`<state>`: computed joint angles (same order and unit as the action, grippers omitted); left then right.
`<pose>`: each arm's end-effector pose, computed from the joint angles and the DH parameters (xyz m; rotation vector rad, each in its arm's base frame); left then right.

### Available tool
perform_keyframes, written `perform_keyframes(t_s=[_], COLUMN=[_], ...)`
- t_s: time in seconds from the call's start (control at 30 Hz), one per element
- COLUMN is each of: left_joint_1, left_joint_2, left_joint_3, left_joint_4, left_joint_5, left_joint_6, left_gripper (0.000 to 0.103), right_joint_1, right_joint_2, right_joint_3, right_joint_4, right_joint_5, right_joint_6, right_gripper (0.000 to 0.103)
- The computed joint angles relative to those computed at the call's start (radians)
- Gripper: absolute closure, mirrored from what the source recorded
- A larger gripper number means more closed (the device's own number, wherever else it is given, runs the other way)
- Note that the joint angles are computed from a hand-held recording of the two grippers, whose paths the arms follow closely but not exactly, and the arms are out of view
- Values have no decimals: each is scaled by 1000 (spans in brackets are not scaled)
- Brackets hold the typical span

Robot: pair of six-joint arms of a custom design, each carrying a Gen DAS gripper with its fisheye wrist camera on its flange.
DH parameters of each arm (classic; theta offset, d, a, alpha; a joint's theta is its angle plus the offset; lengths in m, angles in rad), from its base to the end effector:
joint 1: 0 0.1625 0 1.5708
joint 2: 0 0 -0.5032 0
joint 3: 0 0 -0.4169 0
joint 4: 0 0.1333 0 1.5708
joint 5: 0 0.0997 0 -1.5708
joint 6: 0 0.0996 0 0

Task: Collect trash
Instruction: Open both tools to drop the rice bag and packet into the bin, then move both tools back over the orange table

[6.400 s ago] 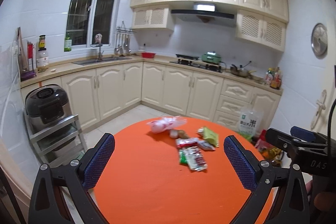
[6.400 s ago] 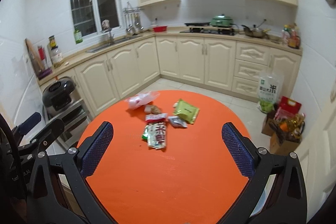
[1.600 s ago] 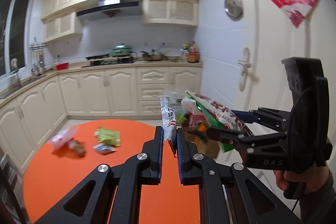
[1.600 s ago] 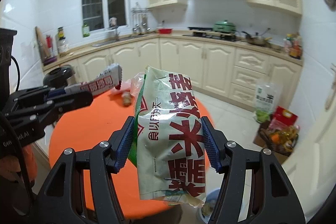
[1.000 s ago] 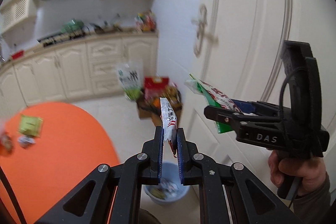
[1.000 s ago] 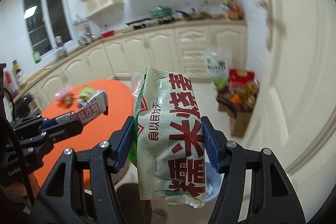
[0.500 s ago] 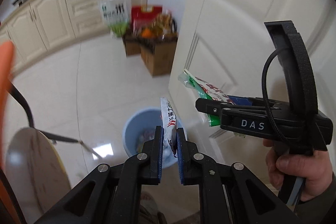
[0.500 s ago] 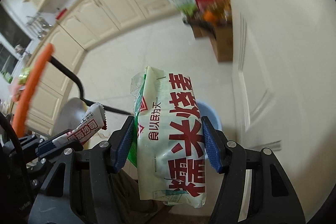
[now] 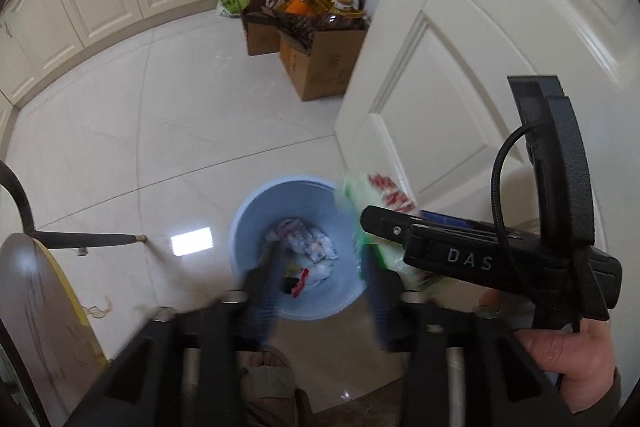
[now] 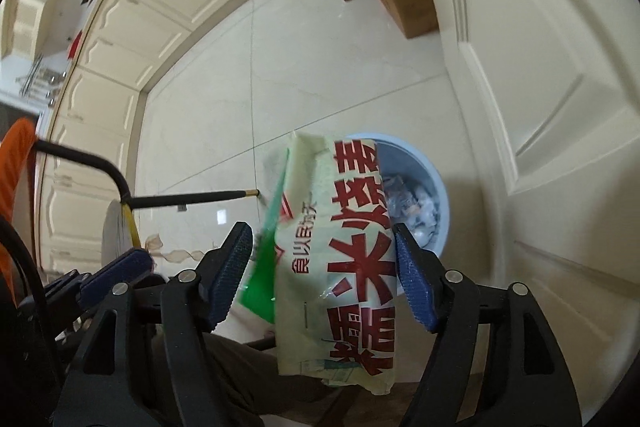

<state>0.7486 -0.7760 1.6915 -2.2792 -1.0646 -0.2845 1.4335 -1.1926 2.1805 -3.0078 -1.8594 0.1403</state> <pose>-0.3840 -0.6046 0.0787 0.7587 2.4903 -0.1236 0.0292 -0.5558 0.2394 -0.4773 -2.7479 0.6373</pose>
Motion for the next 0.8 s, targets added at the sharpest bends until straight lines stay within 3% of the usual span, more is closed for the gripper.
perform_keyframes(t_s=[0.03, 0.07, 0.2, 0.3, 0.53, 0.8], left_joint_1=[0, -2, -18, -45, -82, -165], left_joint_2=[3, 6, 13, 17, -19, -189], left_joint_3=[3, 8, 30, 64, 115, 227], left_joint_4=[-7, -18, -45, -83, -90, -160], left_joint_5=[20, 38, 98, 125, 112, 87], left_joint_6=[-5, -9, -26, -14, -46, -21], left_gripper=[39, 34, 22, 14, 14, 14], right_joint_1=[-9, -10, -21, -25, -25, 52], right_joint_2=[4, 9, 16, 13, -27, -109], right_joint_3=[-2, -6, -8, 4, 46, 92], right_joint_4=[3, 3, 3, -12, -60, -134], right_joint_5=[9, 3, -11, -13, 22, 38], right_joint_6=[14, 25, 69, 106, 180, 210], right_gripper=[25, 12, 0, 0, 0, 0])
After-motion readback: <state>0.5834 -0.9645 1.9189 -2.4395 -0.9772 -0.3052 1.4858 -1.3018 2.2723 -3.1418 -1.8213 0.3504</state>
